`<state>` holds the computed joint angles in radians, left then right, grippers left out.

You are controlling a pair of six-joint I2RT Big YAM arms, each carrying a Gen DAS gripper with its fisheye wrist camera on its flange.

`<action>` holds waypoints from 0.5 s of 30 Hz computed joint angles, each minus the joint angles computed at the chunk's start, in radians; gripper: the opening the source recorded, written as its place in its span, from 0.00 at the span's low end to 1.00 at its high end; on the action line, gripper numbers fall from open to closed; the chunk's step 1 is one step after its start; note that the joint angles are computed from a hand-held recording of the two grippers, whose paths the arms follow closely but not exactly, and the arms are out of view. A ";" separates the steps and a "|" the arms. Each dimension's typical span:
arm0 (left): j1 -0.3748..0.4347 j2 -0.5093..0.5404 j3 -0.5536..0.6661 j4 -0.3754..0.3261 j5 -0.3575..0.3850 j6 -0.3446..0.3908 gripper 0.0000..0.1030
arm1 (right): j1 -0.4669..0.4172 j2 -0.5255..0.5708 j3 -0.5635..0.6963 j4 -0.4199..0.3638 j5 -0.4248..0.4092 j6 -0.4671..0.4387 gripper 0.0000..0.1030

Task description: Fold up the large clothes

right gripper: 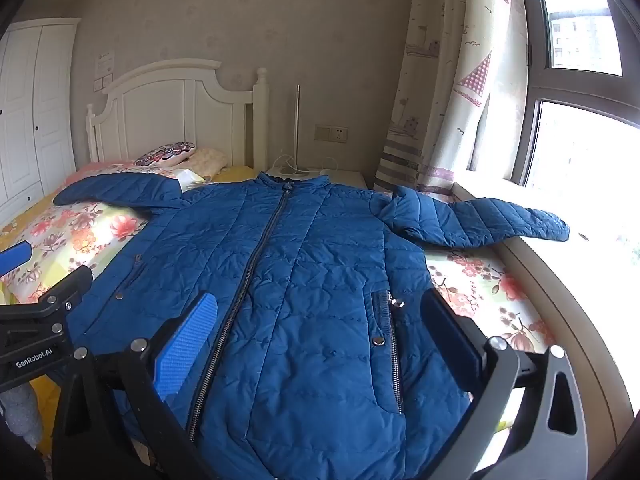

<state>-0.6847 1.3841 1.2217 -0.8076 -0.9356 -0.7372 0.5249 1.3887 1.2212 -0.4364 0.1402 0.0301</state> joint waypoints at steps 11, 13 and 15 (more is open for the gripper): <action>-0.002 -0.001 -0.001 0.002 -0.001 -0.001 0.96 | -0.001 0.001 -0.001 0.007 0.004 -0.006 0.98; -0.003 -0.001 0.000 -0.001 -0.002 -0.003 0.96 | -0.001 0.002 -0.001 0.005 0.002 -0.004 0.98; -0.006 -0.002 0.000 -0.004 -0.003 -0.005 0.96 | -0.002 0.001 0.000 0.004 0.002 -0.005 0.98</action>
